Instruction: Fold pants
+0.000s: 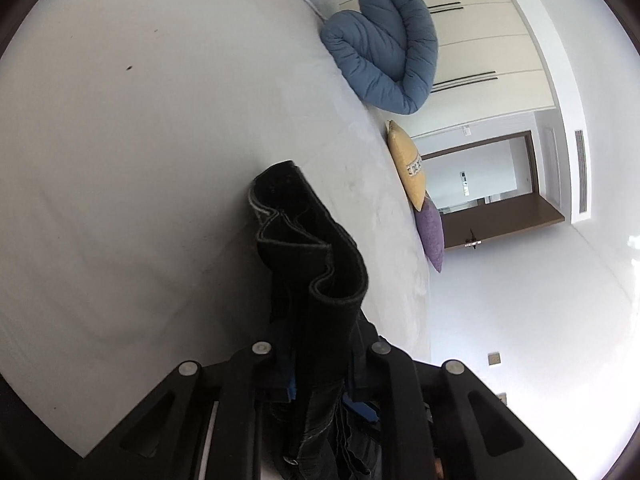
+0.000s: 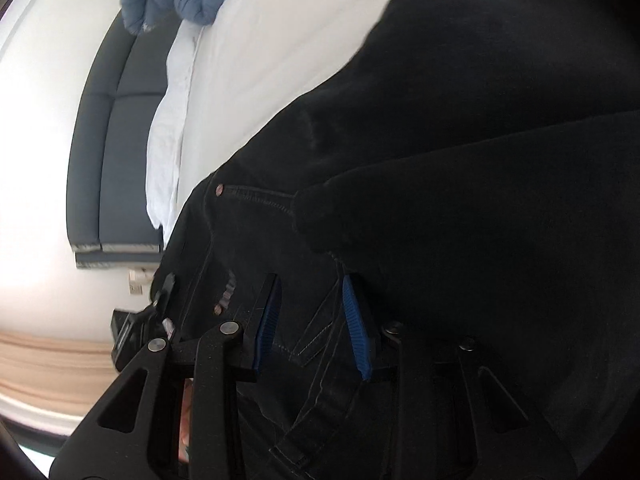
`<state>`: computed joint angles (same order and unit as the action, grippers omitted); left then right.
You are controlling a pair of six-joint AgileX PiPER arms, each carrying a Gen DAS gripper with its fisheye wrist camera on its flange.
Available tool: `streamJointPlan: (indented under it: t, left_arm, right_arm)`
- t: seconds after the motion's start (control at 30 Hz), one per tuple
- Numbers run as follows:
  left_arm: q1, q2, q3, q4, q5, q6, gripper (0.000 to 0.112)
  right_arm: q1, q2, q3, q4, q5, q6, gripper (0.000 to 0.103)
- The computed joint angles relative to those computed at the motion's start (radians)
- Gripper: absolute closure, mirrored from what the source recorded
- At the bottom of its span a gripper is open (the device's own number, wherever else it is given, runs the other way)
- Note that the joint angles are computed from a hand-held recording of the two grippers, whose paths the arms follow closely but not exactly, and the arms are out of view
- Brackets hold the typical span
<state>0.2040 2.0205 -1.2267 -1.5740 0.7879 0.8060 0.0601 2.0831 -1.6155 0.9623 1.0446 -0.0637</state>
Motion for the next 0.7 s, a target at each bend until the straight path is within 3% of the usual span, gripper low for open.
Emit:
streamJointPlan:
  t: [0.2,0.33,0.4,0.5,0.53,0.57,0.6,0.63,0.7]
  left_arm:
    - [-0.066,-0.066,-0.044,0.062,-0.045,-0.01,0.096]
    - [-0.126,-0.113,-0.081,0.155,-0.085,-0.039,0.096]
    - [-0.164,-0.13,-0.106,0.212,-0.109,-0.074,0.096]
    - [-0.249,-0.174,-0.149,0.362,-0.165,-0.138,0.096]
    - [-0.282,-0.184,-0.165,0.412,-0.179,-0.16,0.096]
    - [-0.318,-0.192,-0.181,0.461,-0.191,-0.181,0.096]
    - [-0.359,-0.196,-0.195,0.511,-0.206,-0.202,0.096]
    - [-0.402,-0.197,-0.207,0.566,-0.222,-0.228,0.096]
    - [-0.484,-0.195,-0.223,0.673,-0.253,-0.279,0.096]
  right_arm:
    - [0.015,-0.026,0.055,-0.004,-0.085,-0.03,0.08]
    - [0.017,-0.032,0.093,0.001,-0.132,-0.059,0.099]
    - [0.007,-0.029,0.085,0.024,-0.116,-0.088,0.099]
    - [-0.016,-0.115,0.116,0.038,-0.171,-0.113,0.084]
    - [-0.041,-0.147,0.137,0.097,-0.177,-0.164,0.063]
    - [-0.079,-0.179,0.159,0.163,-0.167,-0.204,0.024]
    - [-0.114,-0.211,0.184,0.214,-0.168,-0.221,0.01]
    - [-0.147,-0.234,0.194,0.245,-0.159,-0.229,0.006]
    - [-0.219,-0.235,0.157,0.298,-0.055,-0.257,0.006]
